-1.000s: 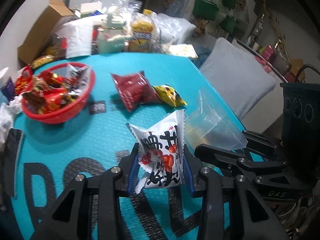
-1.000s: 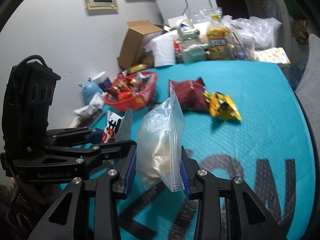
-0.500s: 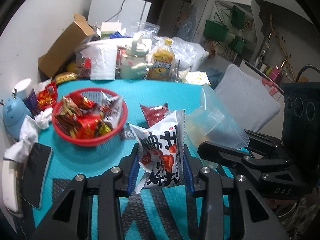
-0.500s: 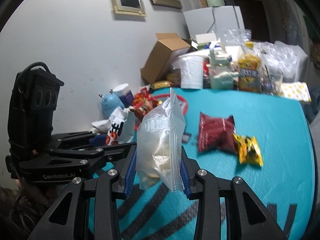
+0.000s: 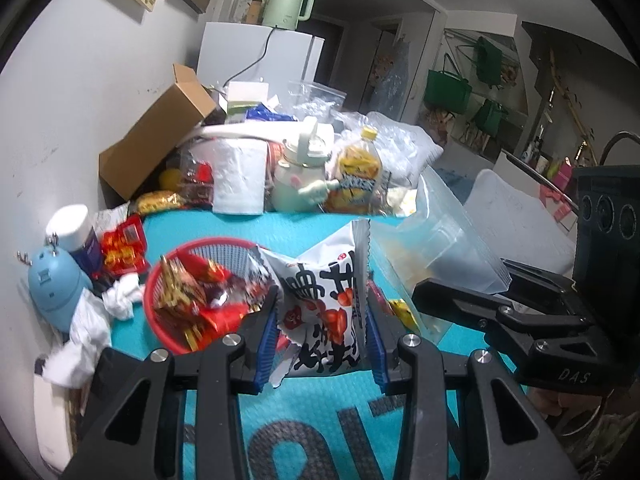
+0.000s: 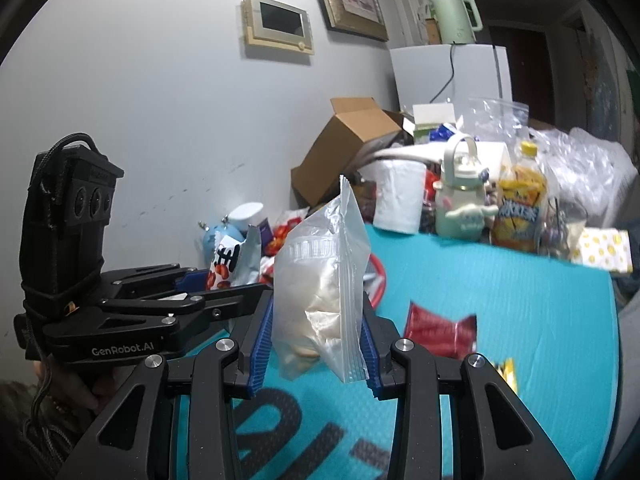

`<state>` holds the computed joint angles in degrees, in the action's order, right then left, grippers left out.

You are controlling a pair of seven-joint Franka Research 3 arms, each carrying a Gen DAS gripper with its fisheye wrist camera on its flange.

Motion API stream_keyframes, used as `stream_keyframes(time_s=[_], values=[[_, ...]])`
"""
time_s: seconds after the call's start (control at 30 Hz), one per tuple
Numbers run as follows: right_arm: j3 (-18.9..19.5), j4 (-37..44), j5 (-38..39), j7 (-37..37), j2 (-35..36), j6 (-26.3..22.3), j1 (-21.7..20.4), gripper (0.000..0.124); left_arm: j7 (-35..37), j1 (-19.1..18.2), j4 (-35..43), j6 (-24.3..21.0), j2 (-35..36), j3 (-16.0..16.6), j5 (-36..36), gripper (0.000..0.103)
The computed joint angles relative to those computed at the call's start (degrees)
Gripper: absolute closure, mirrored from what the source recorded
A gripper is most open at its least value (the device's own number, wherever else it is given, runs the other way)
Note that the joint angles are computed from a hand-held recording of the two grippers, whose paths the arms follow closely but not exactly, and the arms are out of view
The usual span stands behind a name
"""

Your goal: Organize snacks

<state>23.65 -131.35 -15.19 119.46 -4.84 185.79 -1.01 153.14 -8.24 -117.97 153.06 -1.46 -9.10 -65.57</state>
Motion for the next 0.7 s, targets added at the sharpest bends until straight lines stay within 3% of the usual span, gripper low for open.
stream_keyframes(time_s=[0.27,0.7], values=[[-4.31,7.43,-8.35,4.09,6.03,-1.31,1.92,0.086,-3.15,1.82,7.14,2.0,6.56,-1.46,4.41,0.065],[-5.86,16.1,6.16,-12.8,15.07,-5.76,4.7,0.086,-17.1,6.51,15.92,2.95,17.45,-6.09,21.16,0.065]])
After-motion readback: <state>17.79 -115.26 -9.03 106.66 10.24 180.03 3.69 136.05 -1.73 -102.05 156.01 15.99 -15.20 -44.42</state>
